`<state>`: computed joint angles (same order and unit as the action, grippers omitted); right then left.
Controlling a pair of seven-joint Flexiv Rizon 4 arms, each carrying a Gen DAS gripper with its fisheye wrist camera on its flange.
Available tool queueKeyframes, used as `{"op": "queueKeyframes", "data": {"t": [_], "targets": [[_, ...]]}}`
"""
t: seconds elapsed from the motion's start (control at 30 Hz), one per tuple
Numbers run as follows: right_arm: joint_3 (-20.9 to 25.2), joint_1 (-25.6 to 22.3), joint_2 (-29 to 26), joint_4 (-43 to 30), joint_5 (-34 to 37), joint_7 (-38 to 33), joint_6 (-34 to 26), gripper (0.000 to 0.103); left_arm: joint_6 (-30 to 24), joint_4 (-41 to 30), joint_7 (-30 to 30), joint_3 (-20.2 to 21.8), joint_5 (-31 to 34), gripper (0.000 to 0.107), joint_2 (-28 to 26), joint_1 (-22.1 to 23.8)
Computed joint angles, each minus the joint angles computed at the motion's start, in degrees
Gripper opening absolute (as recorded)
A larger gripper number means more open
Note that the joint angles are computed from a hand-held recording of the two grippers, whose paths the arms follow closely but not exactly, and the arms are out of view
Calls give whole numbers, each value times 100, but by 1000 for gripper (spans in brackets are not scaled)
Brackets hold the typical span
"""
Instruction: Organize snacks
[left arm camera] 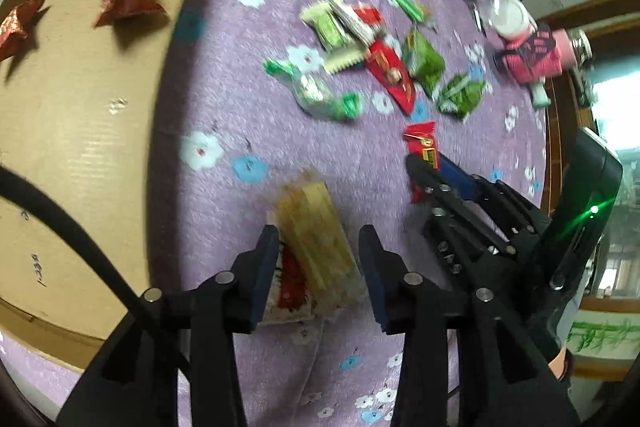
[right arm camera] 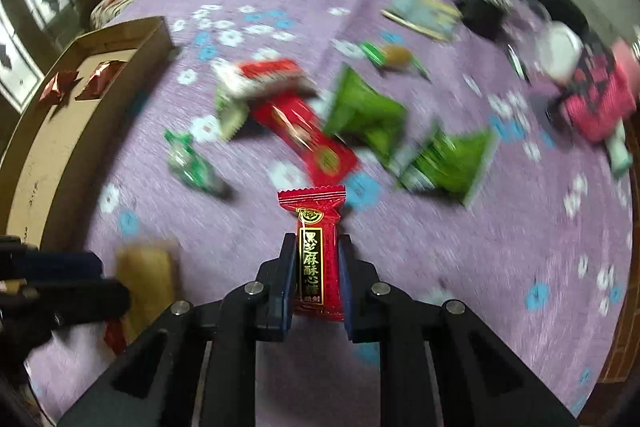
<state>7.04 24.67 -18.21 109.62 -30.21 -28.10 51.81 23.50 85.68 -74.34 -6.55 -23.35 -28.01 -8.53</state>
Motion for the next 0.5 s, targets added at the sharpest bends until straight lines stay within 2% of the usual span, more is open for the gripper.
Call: {"op": "queueKeyframes", "data": {"t": [0.2,0.3,0.33,0.5], "targets": [[82,-112,513,663,-19,308,209,17,-140,-148,-134,-52,209,42,-143,-191],[134,-187,690,906,-16,421,296,18,-140,-140,124,-133,270,42,-96,-283],[151,-204,735,965,-19,448,311,18,-300,-227,234,-194,264,42,-150,-310],[219,-319,859,1128,55,388,462,18,-69,-406,-201,13,743,42,-160,-641]]}}
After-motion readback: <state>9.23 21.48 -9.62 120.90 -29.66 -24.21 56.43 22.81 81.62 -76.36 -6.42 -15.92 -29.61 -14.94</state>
